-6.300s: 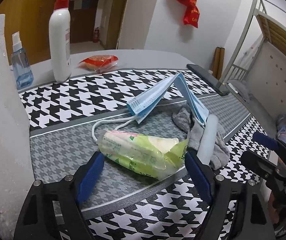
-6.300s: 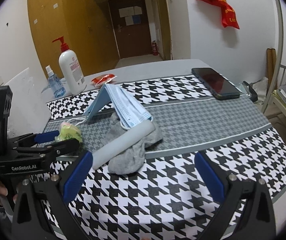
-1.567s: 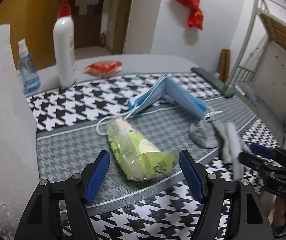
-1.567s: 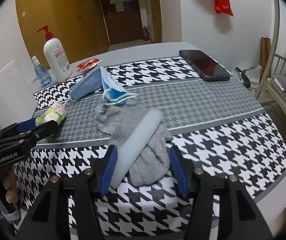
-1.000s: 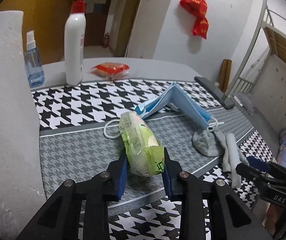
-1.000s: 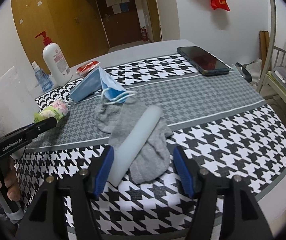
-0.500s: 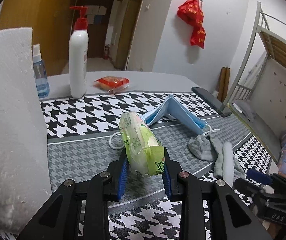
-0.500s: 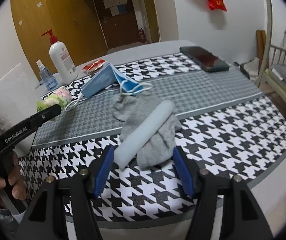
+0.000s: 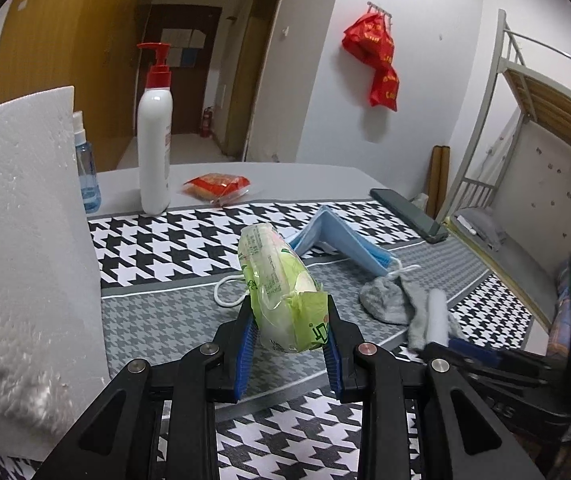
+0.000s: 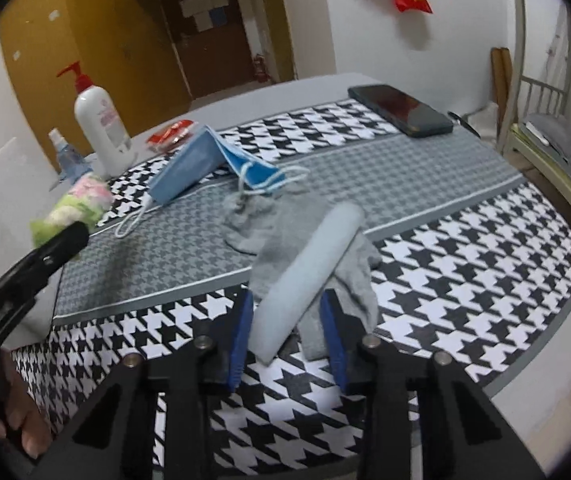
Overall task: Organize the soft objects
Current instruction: 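Lift the white roll with the right tool while the left tool lifts the snack pack, then carry the roll in the right tool while the left tool carries the snack toward the foam box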
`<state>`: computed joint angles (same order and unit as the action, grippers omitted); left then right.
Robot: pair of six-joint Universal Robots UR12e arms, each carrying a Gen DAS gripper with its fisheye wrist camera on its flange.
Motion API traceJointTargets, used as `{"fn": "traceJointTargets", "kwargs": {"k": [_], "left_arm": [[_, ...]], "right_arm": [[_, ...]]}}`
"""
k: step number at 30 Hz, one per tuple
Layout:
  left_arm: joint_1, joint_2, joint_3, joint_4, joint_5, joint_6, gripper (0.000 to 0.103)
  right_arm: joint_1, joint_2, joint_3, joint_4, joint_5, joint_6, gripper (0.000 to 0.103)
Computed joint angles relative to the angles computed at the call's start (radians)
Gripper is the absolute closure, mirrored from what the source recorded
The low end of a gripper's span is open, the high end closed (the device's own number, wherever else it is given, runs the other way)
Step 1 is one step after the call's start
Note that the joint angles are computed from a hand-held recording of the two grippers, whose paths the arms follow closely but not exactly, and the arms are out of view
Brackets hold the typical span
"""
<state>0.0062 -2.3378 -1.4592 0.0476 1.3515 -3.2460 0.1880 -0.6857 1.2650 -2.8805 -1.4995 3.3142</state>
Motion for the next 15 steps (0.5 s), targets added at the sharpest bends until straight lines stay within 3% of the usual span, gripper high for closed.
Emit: {"fn": "traceJointTargets", "kwargs": {"k": [12,14,15], "left_arm": [[0.001,0.009,-0.026,0.074,-0.032,0.01,0.071],[0.001,0.008,-0.027,0.079,-0.031,0.007,0.071],[0.001,0.008,-0.027,0.082,-0.03,0.006,0.071]], "right_arm": [[0.022,0.022,-0.054,0.051,-0.084,0.065,0.063],[0.022,0.025,-0.059,0.05,-0.079,0.066,0.069],[0.022,0.029,-0.063,0.043,-0.072,0.053,0.078]]}}
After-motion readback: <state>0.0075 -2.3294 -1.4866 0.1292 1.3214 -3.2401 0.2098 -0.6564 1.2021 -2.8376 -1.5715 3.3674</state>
